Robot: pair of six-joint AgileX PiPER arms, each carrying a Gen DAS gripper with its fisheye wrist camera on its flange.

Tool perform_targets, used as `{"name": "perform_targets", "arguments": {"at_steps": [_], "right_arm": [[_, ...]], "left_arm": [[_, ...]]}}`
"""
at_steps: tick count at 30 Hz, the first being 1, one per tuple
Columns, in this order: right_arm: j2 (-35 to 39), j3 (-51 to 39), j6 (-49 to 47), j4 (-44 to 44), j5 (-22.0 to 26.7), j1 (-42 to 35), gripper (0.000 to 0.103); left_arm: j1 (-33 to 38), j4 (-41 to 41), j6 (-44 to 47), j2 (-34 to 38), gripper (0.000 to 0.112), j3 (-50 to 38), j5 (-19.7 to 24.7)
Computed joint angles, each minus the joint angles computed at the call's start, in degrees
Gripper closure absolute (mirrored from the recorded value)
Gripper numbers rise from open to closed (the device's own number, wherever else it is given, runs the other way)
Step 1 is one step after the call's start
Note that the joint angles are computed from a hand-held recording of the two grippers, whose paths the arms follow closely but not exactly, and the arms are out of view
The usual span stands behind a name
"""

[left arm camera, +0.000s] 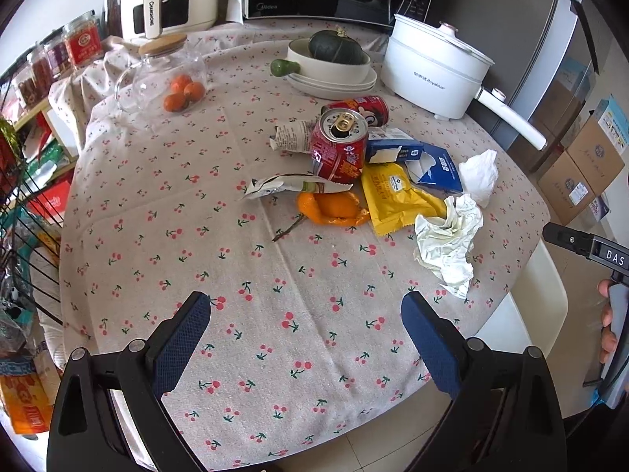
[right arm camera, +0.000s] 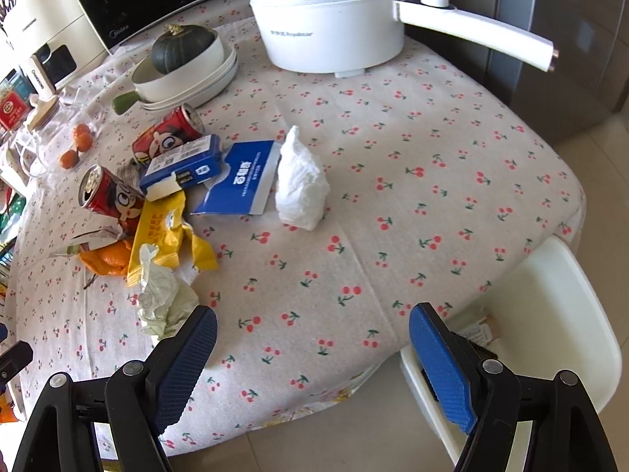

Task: Collect trash
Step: 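Reach the right tool to the crumpled white paper and grasp it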

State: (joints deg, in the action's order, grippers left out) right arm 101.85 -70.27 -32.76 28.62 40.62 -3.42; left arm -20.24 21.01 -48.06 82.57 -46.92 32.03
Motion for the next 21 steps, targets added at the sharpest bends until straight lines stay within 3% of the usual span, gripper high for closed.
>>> {"name": "perform_targets", "arguments": {"at_steps": [14,21], "right_arm": [[2.55,1.24,4.29,-1.28,-3.35,13.57,0.019],[7.53,-0.73,10.61,-8.78,-6.80,18.29,0.019]], "left_arm": [[4.48,-5.15,6.10,0.37,0.013,0.64,-0.27],[5.80,-5.88,7.44,0.36,0.013,1.81,-0.48]]}}
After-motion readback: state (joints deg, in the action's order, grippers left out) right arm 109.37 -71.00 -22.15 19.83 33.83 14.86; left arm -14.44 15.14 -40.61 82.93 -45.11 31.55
